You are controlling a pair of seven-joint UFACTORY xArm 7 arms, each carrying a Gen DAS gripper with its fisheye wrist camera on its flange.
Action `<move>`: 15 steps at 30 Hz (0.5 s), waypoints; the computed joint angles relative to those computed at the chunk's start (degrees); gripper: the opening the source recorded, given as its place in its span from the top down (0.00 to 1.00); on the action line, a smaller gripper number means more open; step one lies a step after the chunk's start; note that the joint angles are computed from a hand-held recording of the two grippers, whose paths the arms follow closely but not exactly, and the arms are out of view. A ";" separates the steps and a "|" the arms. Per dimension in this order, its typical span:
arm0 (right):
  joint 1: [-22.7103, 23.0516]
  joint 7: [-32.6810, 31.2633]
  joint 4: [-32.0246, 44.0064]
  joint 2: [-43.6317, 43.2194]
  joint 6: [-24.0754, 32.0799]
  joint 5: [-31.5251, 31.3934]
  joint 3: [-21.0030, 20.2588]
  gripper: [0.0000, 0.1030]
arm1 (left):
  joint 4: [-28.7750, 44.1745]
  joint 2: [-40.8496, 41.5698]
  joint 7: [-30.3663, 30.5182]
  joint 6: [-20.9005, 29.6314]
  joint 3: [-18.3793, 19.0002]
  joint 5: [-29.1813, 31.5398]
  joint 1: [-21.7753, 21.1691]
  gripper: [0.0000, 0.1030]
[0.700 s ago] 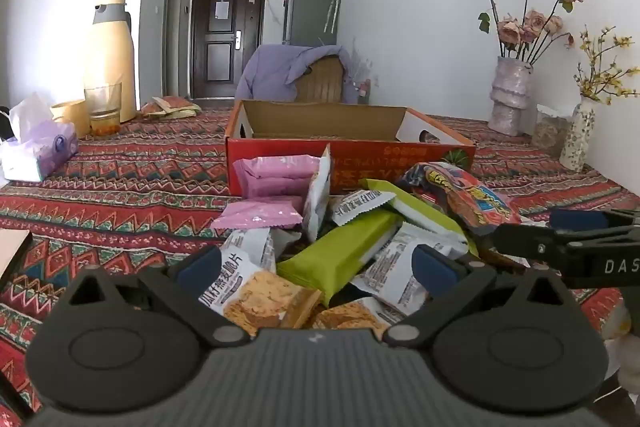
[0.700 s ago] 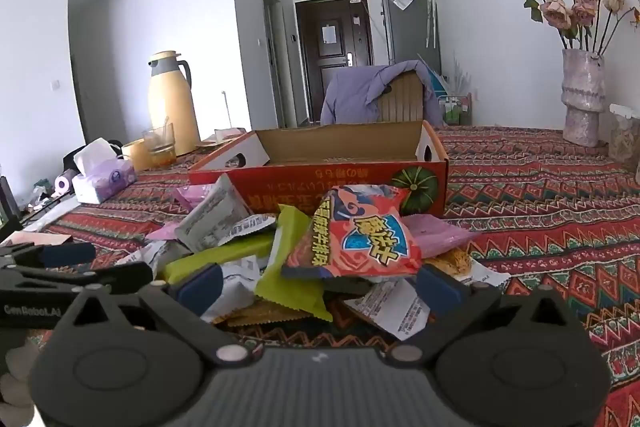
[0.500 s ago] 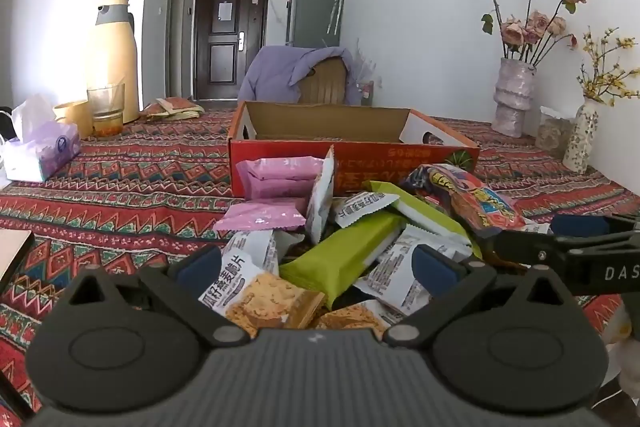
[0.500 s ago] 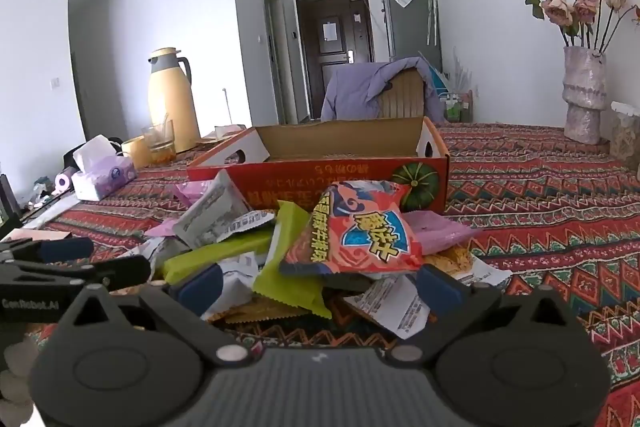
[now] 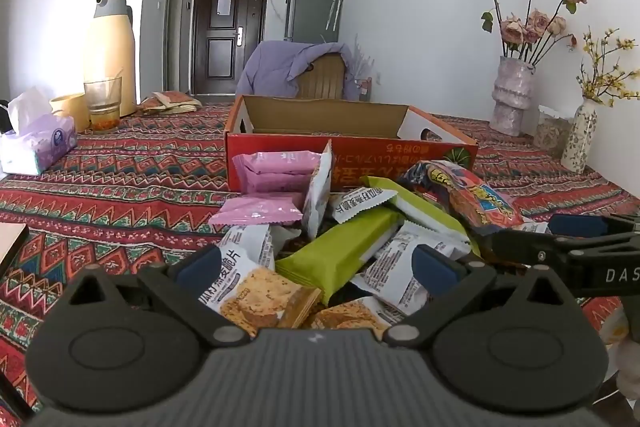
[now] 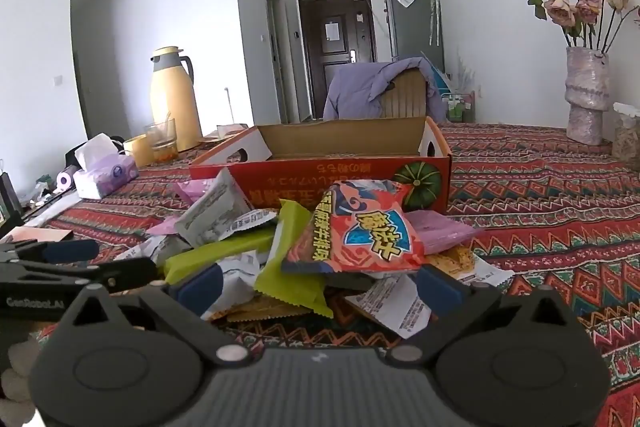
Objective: Organize snacks
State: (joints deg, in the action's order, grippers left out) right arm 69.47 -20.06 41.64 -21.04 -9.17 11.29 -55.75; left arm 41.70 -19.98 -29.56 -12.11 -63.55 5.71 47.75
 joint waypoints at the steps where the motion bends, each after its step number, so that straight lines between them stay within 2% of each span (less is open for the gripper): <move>1: -0.05 0.07 0.00 0.10 -0.06 0.03 0.06 0.00 | -0.01 -0.03 -0.01 -0.01 -0.01 -0.04 -0.01 0.00; 15: -1.75 1.82 -0.02 0.95 -0.56 -1.09 1.22 0.00 | -0.52 -0.27 0.67 -0.95 0.69 -1.33 -0.80 0.00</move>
State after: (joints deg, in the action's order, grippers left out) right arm 67.71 -18.24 41.63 -20.09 -9.73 10.21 -54.53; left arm 41.18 -20.25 -28.89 -13.06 -62.85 4.38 46.94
